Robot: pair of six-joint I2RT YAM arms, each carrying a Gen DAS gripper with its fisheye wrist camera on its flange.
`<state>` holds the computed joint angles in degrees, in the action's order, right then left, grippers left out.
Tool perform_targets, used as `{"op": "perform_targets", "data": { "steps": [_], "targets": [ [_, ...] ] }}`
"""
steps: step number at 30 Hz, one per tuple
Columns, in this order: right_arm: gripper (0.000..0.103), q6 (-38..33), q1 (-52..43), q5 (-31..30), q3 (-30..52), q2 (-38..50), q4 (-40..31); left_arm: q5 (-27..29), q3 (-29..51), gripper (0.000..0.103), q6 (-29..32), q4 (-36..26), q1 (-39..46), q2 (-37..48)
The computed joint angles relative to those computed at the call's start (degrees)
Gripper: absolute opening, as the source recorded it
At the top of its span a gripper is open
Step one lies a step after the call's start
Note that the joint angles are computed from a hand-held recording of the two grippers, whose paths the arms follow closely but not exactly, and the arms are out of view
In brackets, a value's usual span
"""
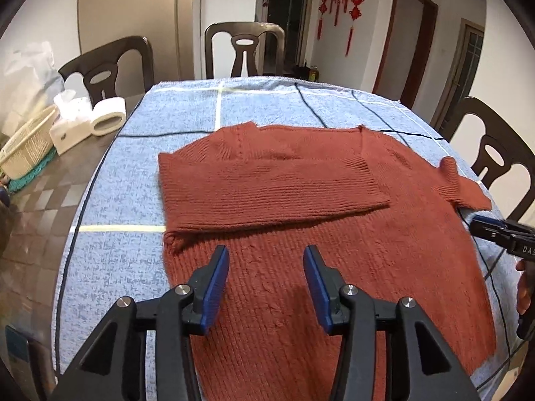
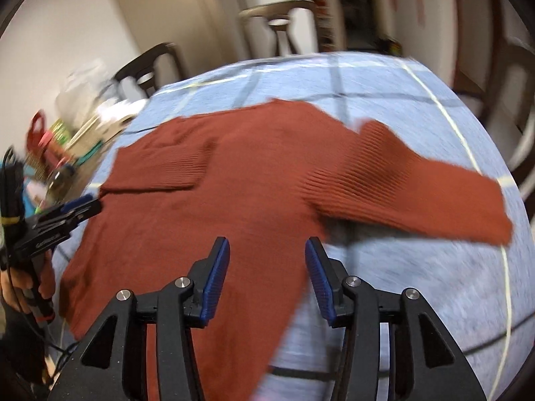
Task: Fold small clothes
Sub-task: 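Grasp the other sleeve cuff with the right gripper and lift it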
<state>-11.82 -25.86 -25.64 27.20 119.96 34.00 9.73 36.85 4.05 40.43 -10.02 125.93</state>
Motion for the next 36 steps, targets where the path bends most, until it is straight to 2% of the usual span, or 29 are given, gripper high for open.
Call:
{"op": "perform_targets", "data": {
  "steps": [5,9,14,21,22,23,24,25,31,36],
  "targets": [
    [0.048,2.5,-10.9,-2.7,3.3,2.9,-2.4,0.7,2.2,0.049,-1.0,-0.6,0.8,3.8],
    [0.048,5.2,-16.0,-5.9,6.9,4.1,-5.0,0.5,1.7,0.05,-1.1,0.8,0.6,4.7],
    [0.048,12.6,-17.8,-8.0,13.2,7.0,-6.3,1.2,1.6,0.052,-1.0,1.2,0.8,5.1],
    [0.047,20.3,-18.9,-6.8,16.3,9.8,-2.5,1.0,1.6,0.055,-1.4,2.2,0.5,5.6],
    [0.044,20.3,-19.1,-6.2,16.4,9.8,-2.3,0.9,1.6,0.056,-1.3,2.2,0.4,5.6],
    [0.033,20.6,-18.8,-4.9,16.8,9.8,-2.4,0.8,1.6,0.056,-1.2,2.2,0.3,5.7],
    [0.012,20.6,-18.8,-3.8,17.4,9.8,-3.2,0.7,1.6,0.057,-1.2,2.2,0.2,5.7],
    [0.006,20.3,-19.0,-4.5,17.9,9.8,-4.0,0.5,1.6,0.057,-1.2,2.2,0.1,5.7],
    [0.005,19.0,-14.8,-6.9,12.8,2.2,-1.2,0.5,1.7,0.057,-1.2,2.2,0.1,5.7],
    [0.005,18.0,-5.0,-7.6,9.6,-5.6,-1.5,0.5,1.6,0.057,-1.1,2.2,0.1,5.6]
  ]
}}
